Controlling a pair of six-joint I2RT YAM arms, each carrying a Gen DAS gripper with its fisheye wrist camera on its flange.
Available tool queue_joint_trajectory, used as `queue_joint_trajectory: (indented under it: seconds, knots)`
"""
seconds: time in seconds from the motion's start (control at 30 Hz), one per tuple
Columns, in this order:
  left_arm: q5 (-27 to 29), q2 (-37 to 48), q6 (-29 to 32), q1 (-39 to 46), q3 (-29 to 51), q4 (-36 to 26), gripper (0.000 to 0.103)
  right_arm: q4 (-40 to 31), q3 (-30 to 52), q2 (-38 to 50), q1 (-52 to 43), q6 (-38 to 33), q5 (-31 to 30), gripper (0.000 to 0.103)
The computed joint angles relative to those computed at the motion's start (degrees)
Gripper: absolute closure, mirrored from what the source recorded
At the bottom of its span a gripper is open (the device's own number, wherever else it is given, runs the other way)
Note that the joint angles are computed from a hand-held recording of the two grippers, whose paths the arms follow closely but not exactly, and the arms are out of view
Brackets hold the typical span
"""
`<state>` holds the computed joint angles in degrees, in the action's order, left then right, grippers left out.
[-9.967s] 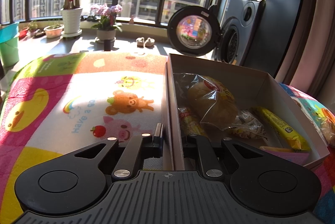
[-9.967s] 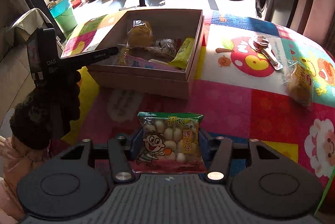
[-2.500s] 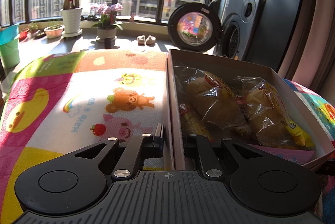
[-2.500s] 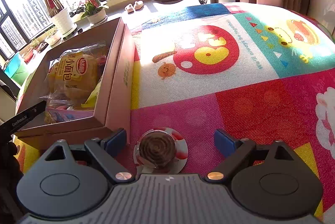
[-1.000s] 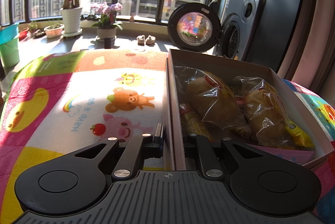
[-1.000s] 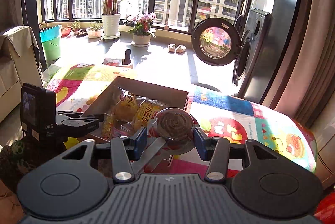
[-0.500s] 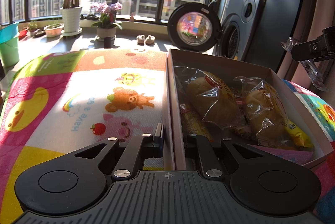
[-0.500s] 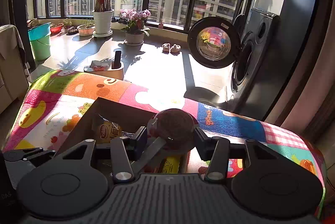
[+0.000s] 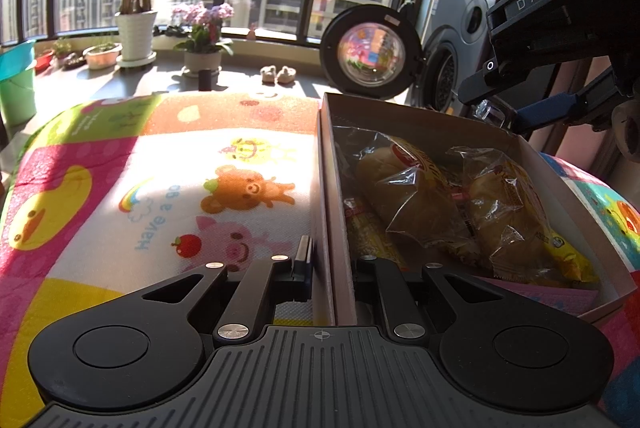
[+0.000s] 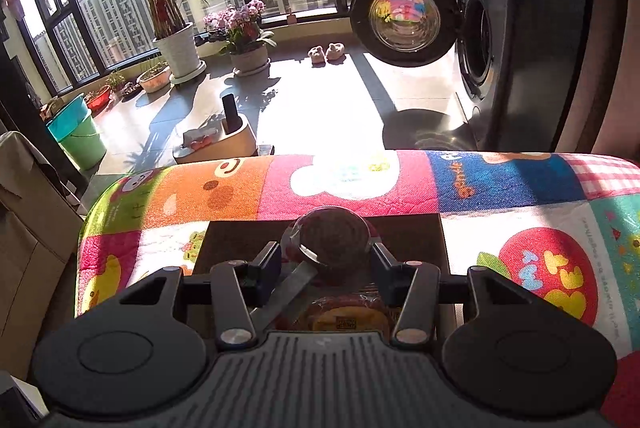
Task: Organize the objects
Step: 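Carry the lollipop over the box and release it inside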
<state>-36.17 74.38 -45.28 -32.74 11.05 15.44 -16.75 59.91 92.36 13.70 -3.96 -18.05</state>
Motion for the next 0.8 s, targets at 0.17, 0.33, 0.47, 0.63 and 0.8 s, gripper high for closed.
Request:
queue_joint_trajectory:
  seconds: [0.17, 0.33, 0.47, 0.63, 0.8]
  knots:
    - [-0.1, 0.0, -0.1, -0.1, 0.0, -0.2, 0.089, 3.2, -0.6, 1.9, 2.3, 0.9, 2.7, 0.055]
    - [0.0, -0.1, 0.1, 0.0, 0.1, -0.3, 0.089, -0.3, -1.9, 1.2, 1.6, -9.7, -1.1, 0.055]
    - [0.0, -0.1, 0.1, 0.0, 0.1, -0.3, 0.090, 5.3, -7.7, -1.7, 2.6, -18.3, 5.3, 0.057]
    - [0.0, -0.1, 0.1, 0.0, 0.2, -0.3, 0.090, 8.8, -10.0, -3.4, 1.2, -21.0, 7.7, 0.064]
    - [0.0, 0.0, 0.1, 0.0, 0.2, -0.4, 0.090, 6.9, -10.5, -5.8, 2.1, -22.2, 6.0, 0.065]
